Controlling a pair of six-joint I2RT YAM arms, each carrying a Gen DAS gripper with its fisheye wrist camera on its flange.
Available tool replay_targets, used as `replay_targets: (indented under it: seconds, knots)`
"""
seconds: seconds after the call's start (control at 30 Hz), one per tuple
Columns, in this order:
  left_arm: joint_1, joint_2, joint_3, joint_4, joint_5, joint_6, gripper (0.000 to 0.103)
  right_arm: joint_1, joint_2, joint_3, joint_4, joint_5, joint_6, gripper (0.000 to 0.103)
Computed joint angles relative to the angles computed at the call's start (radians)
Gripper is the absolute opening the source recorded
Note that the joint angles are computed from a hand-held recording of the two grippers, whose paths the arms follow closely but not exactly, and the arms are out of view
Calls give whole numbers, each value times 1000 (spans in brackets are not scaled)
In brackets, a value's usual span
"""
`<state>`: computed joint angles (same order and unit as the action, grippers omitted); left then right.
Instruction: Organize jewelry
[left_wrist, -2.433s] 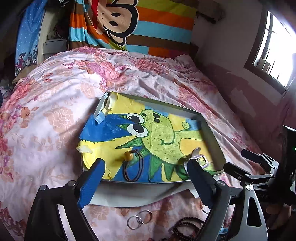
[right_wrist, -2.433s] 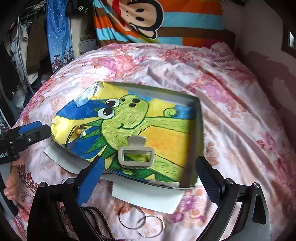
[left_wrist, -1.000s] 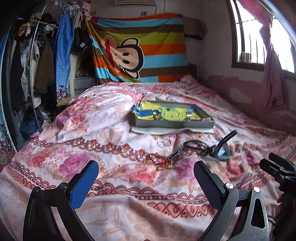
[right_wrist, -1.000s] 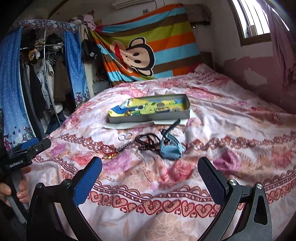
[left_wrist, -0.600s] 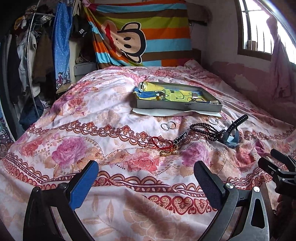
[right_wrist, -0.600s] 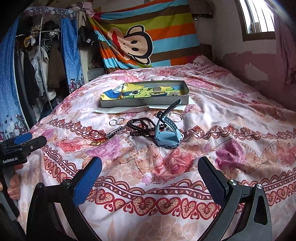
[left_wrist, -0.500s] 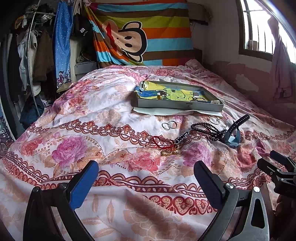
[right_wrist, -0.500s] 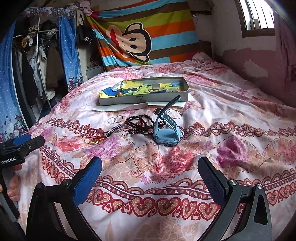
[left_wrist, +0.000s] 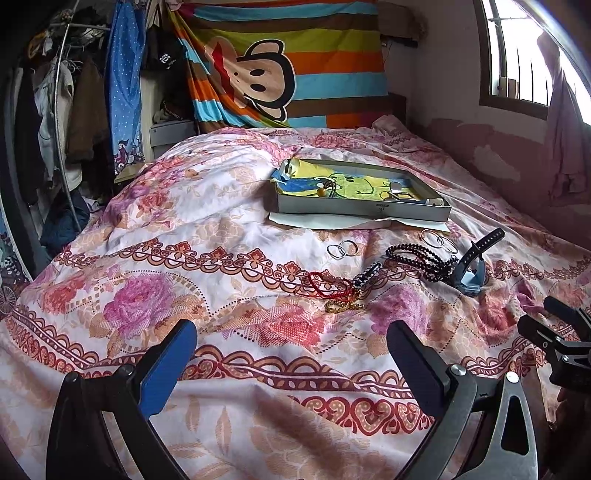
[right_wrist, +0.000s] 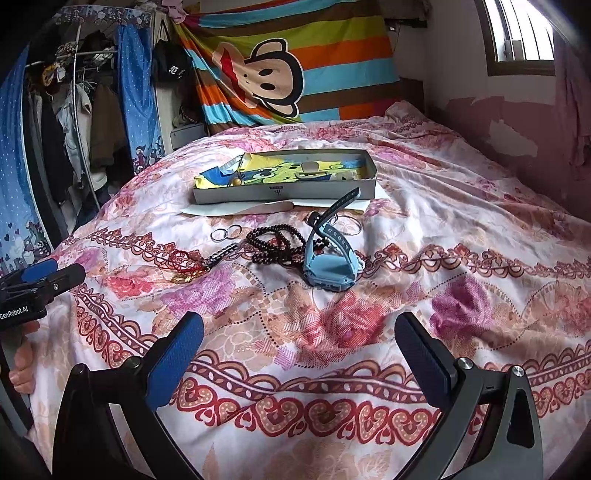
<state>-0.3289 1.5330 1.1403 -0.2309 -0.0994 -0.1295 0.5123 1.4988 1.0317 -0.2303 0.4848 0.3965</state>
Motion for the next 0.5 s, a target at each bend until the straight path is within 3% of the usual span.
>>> replay_targets:
  seconds: [0.3, 0.5]
  knots:
    - [6, 115, 144, -42, 35, 57, 103, -47, 9, 39, -11, 1, -57, 102]
    - [35, 231, 287, -165, 108, 76, 103, -140, 43, 83, -48, -139, -98, 102]
